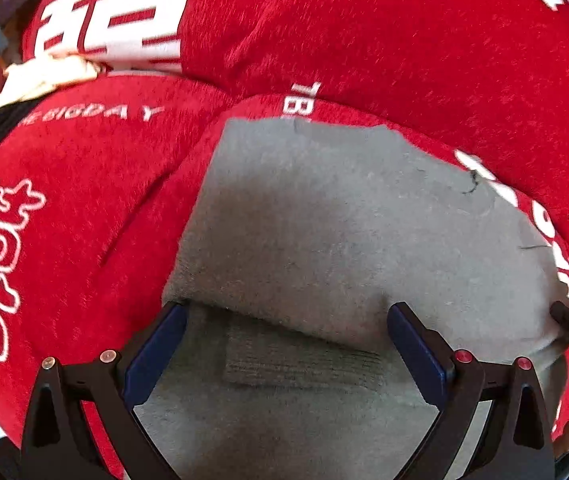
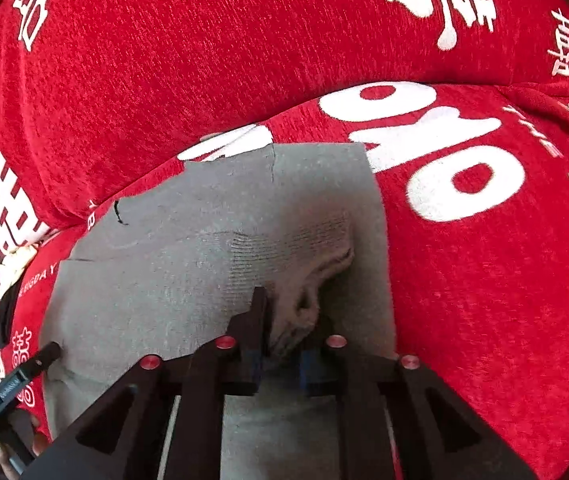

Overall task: Fold small clothes
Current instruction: 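Fold the sweater side over with both grippers and press it flat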

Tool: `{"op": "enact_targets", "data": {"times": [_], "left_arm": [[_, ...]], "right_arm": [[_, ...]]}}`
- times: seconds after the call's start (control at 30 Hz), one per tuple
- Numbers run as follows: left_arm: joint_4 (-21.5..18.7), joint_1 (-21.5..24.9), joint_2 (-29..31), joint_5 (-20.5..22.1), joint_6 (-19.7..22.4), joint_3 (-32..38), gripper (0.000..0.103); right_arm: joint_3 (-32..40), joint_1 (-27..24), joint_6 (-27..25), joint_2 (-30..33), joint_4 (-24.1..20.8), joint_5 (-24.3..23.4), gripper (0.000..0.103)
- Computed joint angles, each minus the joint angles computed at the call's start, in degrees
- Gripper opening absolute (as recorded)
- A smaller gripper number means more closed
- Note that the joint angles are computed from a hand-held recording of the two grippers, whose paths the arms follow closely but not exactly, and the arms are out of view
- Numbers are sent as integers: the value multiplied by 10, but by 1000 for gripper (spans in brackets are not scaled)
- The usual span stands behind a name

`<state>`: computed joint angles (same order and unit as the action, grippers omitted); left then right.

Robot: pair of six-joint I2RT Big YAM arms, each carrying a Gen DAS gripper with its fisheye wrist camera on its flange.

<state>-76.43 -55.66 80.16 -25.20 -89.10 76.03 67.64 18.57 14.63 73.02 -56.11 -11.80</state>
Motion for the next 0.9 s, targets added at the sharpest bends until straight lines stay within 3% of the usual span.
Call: {"op": "enact_targets", "data": {"times": [0.03, 0.1, 0.17, 0.2, 0.33, 0.4, 0.47, 0.5, 0.6, 0.73, 0.8, 0.9], "left_arm": [[-5, -2, -3, -8, 1, 3, 101], [-33, -3, -1, -28, 12, 22, 101], [-45, 5, 13, -31, 40, 44, 101], [-42, 11, 23, -25, 62, 54, 101], [-23, 28, 77, -4, 147, 96, 101], [-25, 39, 108, 29, 176, 109, 103], [-12, 37, 106, 6, 161, 96, 103], [-10, 39, 104, 8, 163, 94, 103], [-7, 49, 105, 14, 183, 95, 103], [-11, 70, 121, 28, 188, 115, 103], [-10, 74, 116, 32, 180, 115, 103], [-7, 64, 109, 19, 172, 107, 103]], "right_arm": [[0, -2, -2, -8, -2, 20, 26], [1, -2, 7, -26, 3, 68, 53], [-3, 9, 20, -46, 24, 105, 70], [-4, 26, 16, -51, 34, 124, 73], [21, 99, -47, -8, 7, 125, 73], [29, 129, -72, 23, -1, 122, 73], [28, 131, -75, 43, -7, 127, 73], [16, 127, -78, 37, 23, 130, 74], [36, 105, -67, 60, 20, 130, 75], [96, 104, -72, 108, -32, 147, 76], [109, 111, -72, 105, -48, 155, 76], [84, 125, -67, 69, -27, 145, 76]]}}
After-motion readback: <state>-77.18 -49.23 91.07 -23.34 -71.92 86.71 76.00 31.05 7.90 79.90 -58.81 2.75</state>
